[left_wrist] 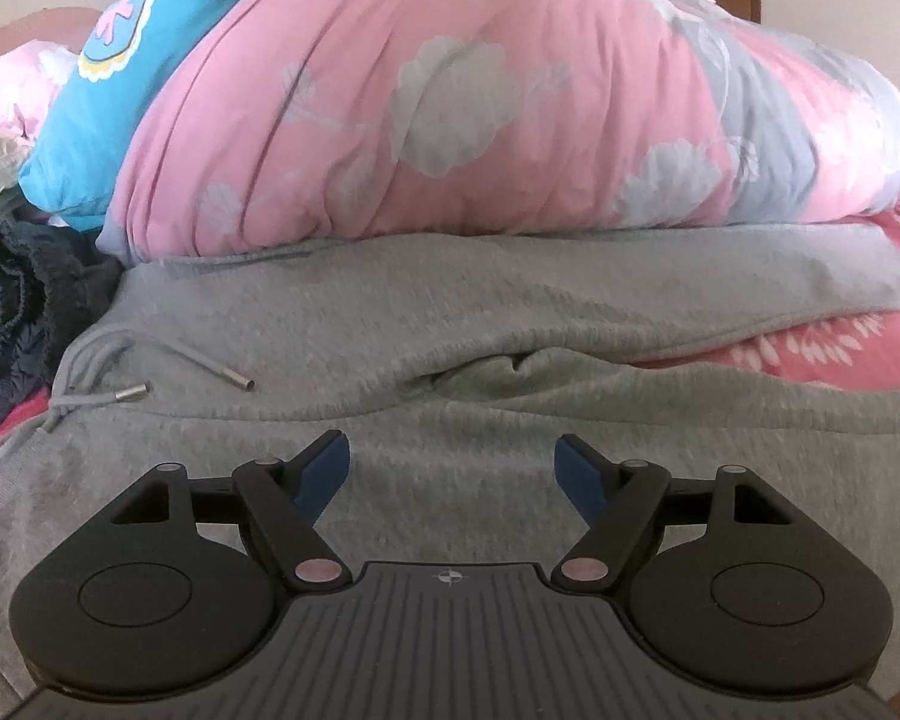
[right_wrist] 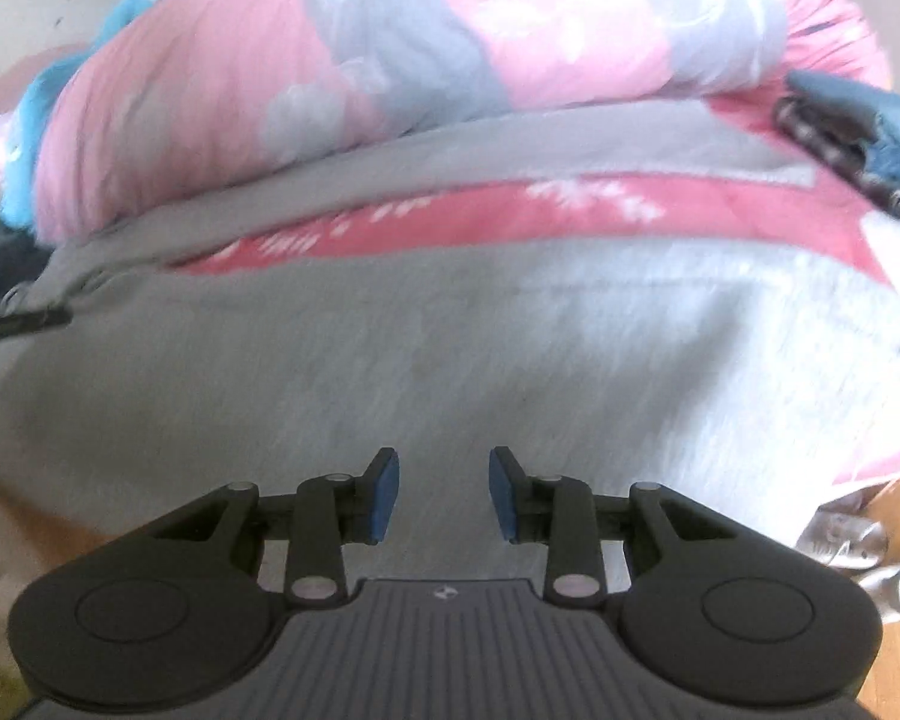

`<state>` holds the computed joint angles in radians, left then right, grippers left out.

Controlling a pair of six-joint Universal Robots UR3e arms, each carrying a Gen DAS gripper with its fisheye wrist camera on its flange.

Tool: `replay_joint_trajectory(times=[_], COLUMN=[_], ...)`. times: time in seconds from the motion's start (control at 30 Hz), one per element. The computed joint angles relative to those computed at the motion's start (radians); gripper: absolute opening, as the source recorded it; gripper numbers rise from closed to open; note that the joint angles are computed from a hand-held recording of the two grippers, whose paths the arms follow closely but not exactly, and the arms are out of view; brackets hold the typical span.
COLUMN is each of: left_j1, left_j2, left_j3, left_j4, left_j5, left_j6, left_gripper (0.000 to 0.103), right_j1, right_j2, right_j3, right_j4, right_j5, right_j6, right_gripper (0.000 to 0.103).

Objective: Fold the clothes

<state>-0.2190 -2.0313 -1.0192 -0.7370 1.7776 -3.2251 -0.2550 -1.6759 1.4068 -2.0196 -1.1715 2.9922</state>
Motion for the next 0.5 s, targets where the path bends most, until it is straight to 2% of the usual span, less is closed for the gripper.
replay_joint_trajectory(times=[0.13,0.23,0.4,0.5], left_j1=[-0.001,0.004,-0.002,-0.008], left_j2=[-0.006,-0.007,-0.012,-0.007], left_j3=[0.013,0.013,0.026,0.046], left_j4=[-0.028,-0.039,-0.065,-0.108], left_j5=[0.004,-0.001,0.014,0.022], left_j6=[-0.002,-0.007,-0.005,-0.011], left_gripper=[0.076,0.076,0.080,0.082], right_j1=[-0.035,-0.070,-0.165,-0.149], right_j2=[0.004,-0.050,-0.138,-0.132], right_j3=[0.074,0.121,0.153,0.127], right_j4=[-0.122,-0.141,-0.041,-0.040], right_j5=[-0.001,-0.042,-0.077,-0.099], right_j6=[0.051,0.091,0.179,0.220], right_gripper=[0.034,0.035,0.036,0.039])
